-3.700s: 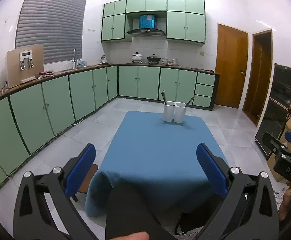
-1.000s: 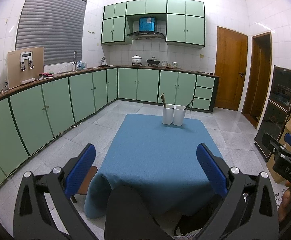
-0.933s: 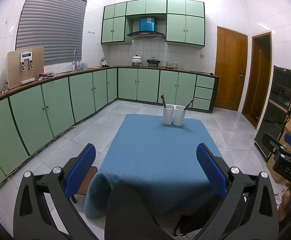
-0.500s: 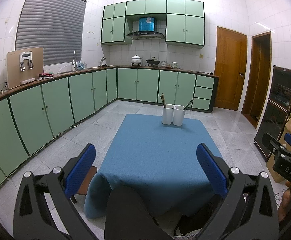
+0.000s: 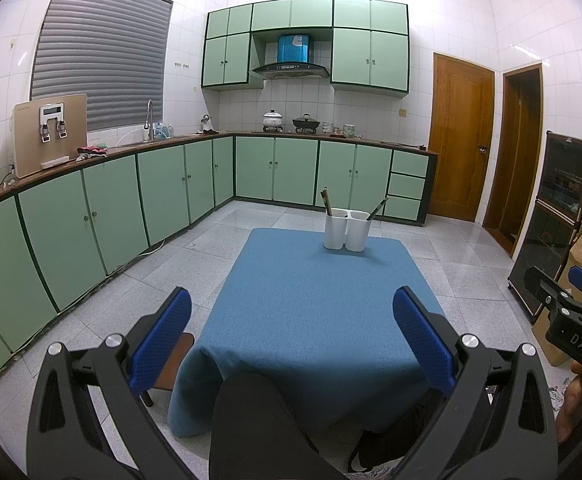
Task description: Organize utensils
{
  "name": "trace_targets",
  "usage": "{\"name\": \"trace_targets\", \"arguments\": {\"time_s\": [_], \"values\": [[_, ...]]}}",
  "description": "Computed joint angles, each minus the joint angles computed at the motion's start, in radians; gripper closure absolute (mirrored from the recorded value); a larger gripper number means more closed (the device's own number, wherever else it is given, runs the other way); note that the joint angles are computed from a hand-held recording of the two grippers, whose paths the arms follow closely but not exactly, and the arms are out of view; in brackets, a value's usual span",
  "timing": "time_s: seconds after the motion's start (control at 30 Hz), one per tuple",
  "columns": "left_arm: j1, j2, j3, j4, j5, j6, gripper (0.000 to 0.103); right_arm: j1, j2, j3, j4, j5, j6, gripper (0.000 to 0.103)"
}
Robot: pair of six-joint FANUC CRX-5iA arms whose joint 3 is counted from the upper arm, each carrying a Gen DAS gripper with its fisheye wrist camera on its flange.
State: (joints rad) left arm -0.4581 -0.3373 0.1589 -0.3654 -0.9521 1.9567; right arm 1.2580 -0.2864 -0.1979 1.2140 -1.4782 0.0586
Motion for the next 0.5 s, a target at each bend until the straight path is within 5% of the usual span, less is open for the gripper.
{"name": "trace_targets", "arguments": {"time_s": [0.5], "values": [[-0.005,0.004,0.005,-0.005,-0.001,0.005,0.005,0.0,0.0,-0.002,0.001,0.0,-0.002,0.006]]}}
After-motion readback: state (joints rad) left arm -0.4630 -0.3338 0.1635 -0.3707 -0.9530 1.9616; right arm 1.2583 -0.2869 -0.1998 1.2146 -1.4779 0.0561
